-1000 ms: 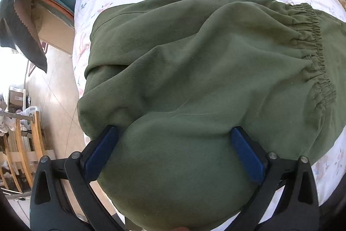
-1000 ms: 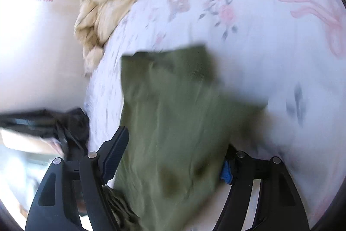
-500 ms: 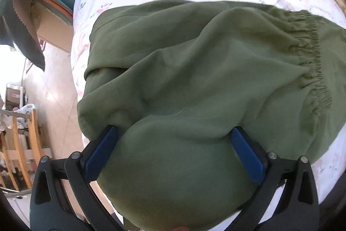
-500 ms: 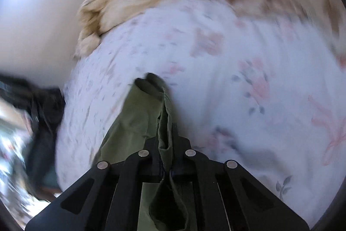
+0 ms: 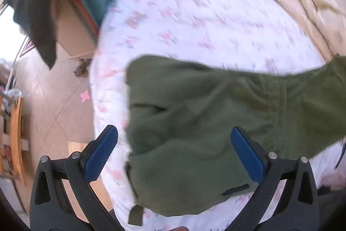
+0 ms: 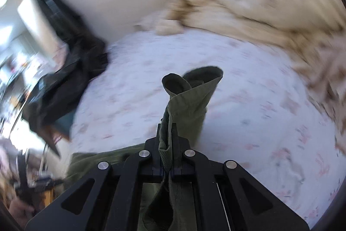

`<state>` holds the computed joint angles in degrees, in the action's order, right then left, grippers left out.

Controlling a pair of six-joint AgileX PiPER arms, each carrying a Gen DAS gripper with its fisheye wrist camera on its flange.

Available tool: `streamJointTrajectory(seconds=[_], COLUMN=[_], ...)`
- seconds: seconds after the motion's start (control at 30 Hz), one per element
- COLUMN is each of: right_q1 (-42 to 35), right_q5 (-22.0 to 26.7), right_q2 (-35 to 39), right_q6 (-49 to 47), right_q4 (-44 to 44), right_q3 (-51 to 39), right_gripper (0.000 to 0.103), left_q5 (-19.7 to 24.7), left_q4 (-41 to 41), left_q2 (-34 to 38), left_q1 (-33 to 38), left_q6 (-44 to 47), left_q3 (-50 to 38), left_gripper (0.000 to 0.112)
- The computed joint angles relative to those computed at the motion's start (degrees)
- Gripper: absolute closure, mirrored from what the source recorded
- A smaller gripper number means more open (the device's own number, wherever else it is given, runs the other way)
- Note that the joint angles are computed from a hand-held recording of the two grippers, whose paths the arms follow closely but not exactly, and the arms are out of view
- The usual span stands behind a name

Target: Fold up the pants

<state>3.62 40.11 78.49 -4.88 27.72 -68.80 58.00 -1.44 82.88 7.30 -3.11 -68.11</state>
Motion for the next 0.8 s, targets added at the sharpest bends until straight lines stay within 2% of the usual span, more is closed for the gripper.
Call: streamJointTrajectory(seconds=[0.1,0.2,0.37,0.47,0.57,0.67,0.73,0.77,0.8], right_q1=[11.26,23.94,41.56,47.84,51.82,54.09,55.23,55.61,55.61], right_q5=[1.33,3.47,4.00,4.17,5.71,5.92,5.40,3.28,1.61], right_q2=[0.79,4.90,18.49,28.14,37.55,43.46,44.59,43.58,42.35], right_q6=[8.73,17.36,26.04,28.22,30.44,30.50,31.74,32.55,32.69], right_q4=[-8.17,-16.07,-22.39,-22.42,-21.47,-20.33,-20.75,-21.25,-20.97], right_q3=[-6.49,-14.82,-28.43,-34.56,-40.17,-42.41,-41.47,-38.85,-36.38], right_gripper=[0.101,0.101,0.101,0.101,0.101,0.100,0.100,0.100,0.095], left_q5=[0.68,1.48,1.63,2.73,1.84,3.35,5.75,5.90,5.13], left_q4=[-1.91,-3.68,-5.42,-8.18,-8.50,-10.10,-12.52,-13.42,-13.37], left_q2=[-0.74,0.11,0.79,1.42,2.06,3.86,5.08,5.05,4.48], left_q1=[4.78,9.59,18.54,24.57,29.03,32.75,34.71,35.01,34.62], left_q6=[1.53,3.05,6.39,9.15,11.63,14.09,15.17,15.64,16.21], left_q3=[-0.92,-2.60,-5.79,-6.96,-6.30,-6.37,-7.35,-7.29,-6.58], left_gripper=[0.009,0.009,0.009,0.009,0.009,0.009,0.009,0.009,0.009])
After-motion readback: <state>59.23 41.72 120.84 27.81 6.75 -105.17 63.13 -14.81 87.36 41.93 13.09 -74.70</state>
